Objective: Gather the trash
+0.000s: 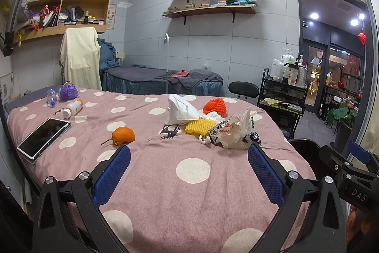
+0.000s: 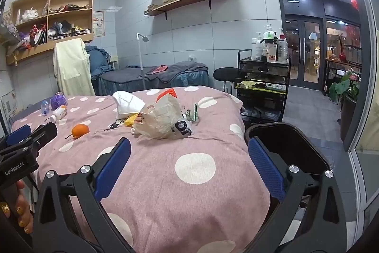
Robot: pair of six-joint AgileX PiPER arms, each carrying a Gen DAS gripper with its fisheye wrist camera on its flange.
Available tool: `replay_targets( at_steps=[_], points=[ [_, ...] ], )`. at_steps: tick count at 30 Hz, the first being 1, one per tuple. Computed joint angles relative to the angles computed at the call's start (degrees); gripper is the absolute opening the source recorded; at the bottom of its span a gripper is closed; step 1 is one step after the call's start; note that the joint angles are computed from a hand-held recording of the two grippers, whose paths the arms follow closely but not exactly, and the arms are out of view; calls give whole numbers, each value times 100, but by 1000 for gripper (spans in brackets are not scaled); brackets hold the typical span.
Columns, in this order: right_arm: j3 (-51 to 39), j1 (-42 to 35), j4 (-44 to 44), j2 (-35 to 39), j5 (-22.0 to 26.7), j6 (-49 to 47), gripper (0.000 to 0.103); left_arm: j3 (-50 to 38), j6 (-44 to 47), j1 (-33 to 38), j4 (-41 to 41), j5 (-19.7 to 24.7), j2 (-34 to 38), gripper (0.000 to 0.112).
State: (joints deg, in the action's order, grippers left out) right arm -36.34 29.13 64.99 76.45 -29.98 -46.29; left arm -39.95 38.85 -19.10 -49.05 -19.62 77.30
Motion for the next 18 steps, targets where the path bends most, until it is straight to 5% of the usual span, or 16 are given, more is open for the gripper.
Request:
replay_targets(
  at_steps=[18],
  points=[
    [-79,-59,-115,121,77,104,98,115,150,-138,-207,-85,-105,97]
  ],
)
